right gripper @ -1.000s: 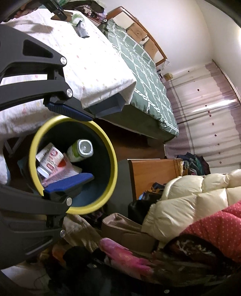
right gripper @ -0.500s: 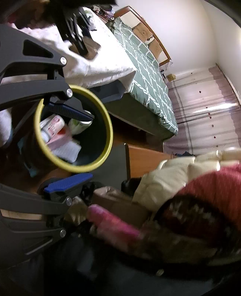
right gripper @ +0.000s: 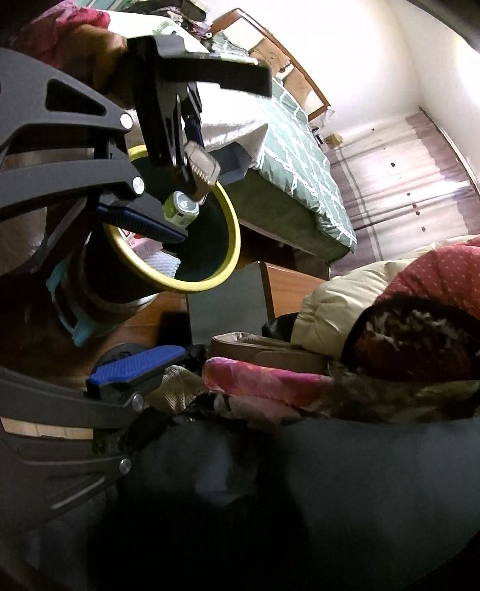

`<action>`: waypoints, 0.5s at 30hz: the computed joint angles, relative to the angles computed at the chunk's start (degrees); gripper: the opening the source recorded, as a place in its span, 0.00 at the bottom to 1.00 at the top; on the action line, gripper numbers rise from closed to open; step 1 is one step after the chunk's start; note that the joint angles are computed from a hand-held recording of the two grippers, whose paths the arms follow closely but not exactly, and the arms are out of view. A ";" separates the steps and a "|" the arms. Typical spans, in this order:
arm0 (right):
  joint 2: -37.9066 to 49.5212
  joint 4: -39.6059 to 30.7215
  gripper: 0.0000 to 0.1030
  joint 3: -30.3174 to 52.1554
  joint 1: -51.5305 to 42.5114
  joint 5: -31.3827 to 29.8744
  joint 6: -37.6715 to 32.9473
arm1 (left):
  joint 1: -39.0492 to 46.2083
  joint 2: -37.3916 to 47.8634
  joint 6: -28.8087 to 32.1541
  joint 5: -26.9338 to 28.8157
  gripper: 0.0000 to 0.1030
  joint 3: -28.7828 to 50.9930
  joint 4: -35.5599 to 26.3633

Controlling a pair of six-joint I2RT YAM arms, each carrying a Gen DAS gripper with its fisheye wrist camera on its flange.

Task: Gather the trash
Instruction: 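Carry the brown container over the bin and open the left gripper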

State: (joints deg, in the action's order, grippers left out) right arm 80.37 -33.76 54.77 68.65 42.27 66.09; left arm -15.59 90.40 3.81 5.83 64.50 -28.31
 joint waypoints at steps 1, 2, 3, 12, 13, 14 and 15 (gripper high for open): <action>-0.23 -0.42 0.54 0.09 0.19 0.26 0.20 | -0.45 0.93 -0.72 -0.48 0.82 0.65 0.45; -0.56 -0.70 0.54 0.03 0.49 0.50 0.36 | -0.45 0.64 -1.23 -0.73 0.83 0.42 0.95; -0.63 -0.59 0.54 -0.03 0.48 0.58 0.16 | 0.16 -0.44 -1.01 -0.22 0.83 -0.19 0.91; 3.55 1.29 0.58 3.42 0.68 -0.48 -2.76 | 17.67 -20.05 6.70 9.64 0.89 -7.90 -5.35; 4.51 2.02 0.58 3.99 0.42 -1.19 -3.66 | 21.19 -21.84 8.46 11.16 0.90 -8.46 -6.37; 5.79 2.60 0.58 4.98 0.33 -1.92 -4.54 | 25.00 -23.43 10.41 12.68 0.90 -8.94 -7.49; 7.51 3.29 0.58 6.40 0.21 -2.79 -5.84 | 30.96 -24.93 13.41 15.09 0.90 -9.36 -8.96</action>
